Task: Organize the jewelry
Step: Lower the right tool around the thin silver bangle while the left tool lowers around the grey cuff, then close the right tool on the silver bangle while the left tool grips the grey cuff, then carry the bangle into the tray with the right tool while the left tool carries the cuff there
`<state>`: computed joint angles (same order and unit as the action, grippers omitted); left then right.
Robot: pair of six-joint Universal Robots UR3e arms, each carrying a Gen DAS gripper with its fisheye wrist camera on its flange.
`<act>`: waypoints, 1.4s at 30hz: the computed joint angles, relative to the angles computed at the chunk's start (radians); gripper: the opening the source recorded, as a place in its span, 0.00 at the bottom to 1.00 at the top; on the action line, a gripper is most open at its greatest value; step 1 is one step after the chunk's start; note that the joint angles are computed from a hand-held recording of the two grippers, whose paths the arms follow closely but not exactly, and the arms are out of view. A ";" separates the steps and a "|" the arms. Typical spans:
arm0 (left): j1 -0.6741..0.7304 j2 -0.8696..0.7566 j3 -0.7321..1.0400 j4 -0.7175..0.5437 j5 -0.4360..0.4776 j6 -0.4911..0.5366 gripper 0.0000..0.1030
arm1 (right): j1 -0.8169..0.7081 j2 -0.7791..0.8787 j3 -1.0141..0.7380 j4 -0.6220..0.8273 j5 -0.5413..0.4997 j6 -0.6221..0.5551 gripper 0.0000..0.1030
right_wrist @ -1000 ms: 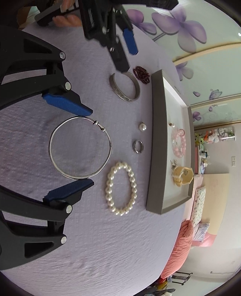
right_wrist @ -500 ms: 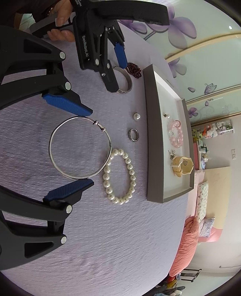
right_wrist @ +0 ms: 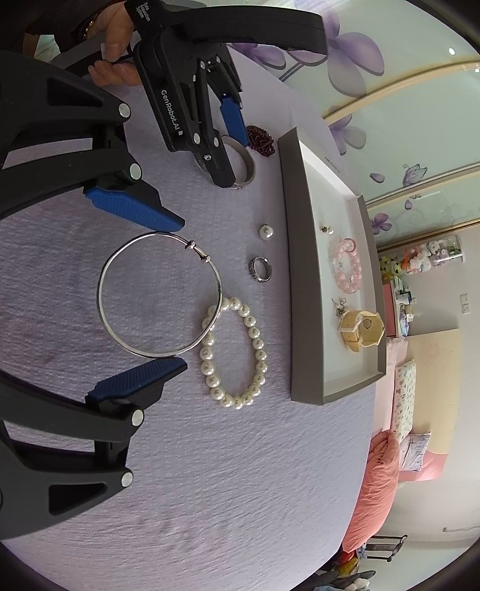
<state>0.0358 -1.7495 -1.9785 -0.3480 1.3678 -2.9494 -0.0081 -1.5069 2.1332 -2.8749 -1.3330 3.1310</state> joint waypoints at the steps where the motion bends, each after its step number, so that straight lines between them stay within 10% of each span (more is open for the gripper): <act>1: 0.014 0.015 -0.016 0.000 -0.012 -0.001 0.64 | 0.002 -0.004 0.000 -0.001 -0.001 0.001 0.69; 18: 0.328 0.415 -0.202 -0.041 -0.223 0.041 0.64 | 0.097 0.042 -0.132 -0.029 -0.060 0.028 0.69; 42: 0.249 0.211 0.043 0.034 -0.192 -0.092 0.64 | 0.133 0.217 -0.494 -0.066 -0.216 0.047 0.69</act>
